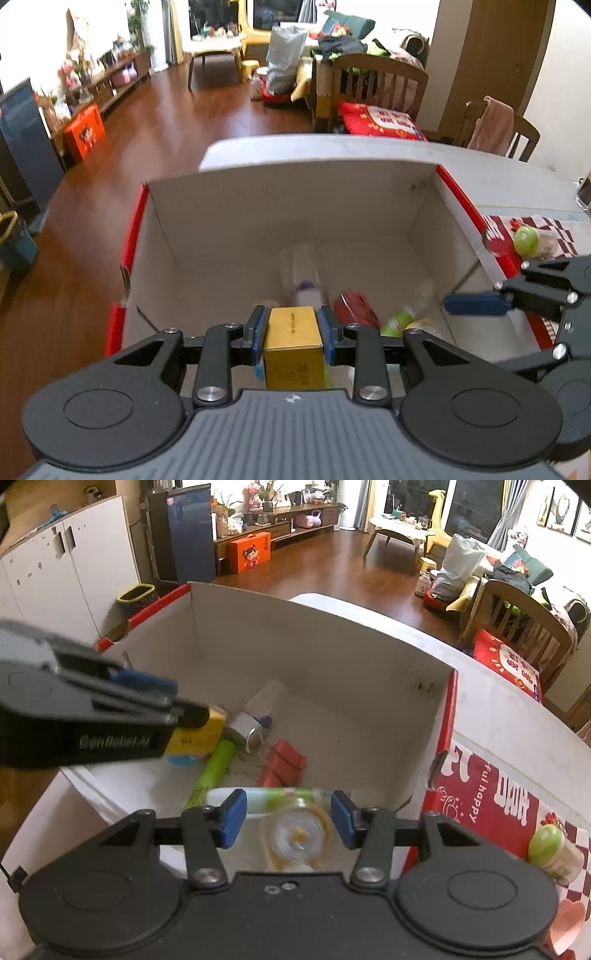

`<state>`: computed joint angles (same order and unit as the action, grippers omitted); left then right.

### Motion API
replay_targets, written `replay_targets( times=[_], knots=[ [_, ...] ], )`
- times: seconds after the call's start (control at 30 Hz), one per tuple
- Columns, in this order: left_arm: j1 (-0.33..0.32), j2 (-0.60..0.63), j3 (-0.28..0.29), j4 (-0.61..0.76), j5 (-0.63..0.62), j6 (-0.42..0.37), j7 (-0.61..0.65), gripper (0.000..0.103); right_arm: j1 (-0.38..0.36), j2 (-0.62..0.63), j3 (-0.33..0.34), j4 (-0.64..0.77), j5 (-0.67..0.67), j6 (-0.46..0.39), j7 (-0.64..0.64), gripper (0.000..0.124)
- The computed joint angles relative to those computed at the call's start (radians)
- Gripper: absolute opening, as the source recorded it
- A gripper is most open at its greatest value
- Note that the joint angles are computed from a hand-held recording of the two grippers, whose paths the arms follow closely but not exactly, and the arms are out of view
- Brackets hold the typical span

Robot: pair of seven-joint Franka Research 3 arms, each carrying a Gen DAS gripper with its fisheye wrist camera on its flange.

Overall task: Organize rigid objects
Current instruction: 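Open both tools to drop the yellow box and correction tape into the box, then move both tools back from the box toward the remaining items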

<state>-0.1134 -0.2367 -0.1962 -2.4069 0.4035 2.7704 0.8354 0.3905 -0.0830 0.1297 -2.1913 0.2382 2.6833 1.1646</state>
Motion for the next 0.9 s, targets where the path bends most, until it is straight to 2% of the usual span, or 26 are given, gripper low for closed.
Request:
replay_targets(
  times=[0.43,0.9],
  knots=[
    [-0.035,-0.085,-0.017,-0.05,-0.045,-0.034,-0.017,0.029,0.014,-0.138,-0.042,-0.08,0.189,-0.019,-0.146,0.06],
    [-0.082,-0.132,-0.097,0.0,0.014,-0.069,-0.117,0.029,-0.002,-0.361,-0.138,-0.22,0.368,-0.06,-0.319,0.069]
  ],
)
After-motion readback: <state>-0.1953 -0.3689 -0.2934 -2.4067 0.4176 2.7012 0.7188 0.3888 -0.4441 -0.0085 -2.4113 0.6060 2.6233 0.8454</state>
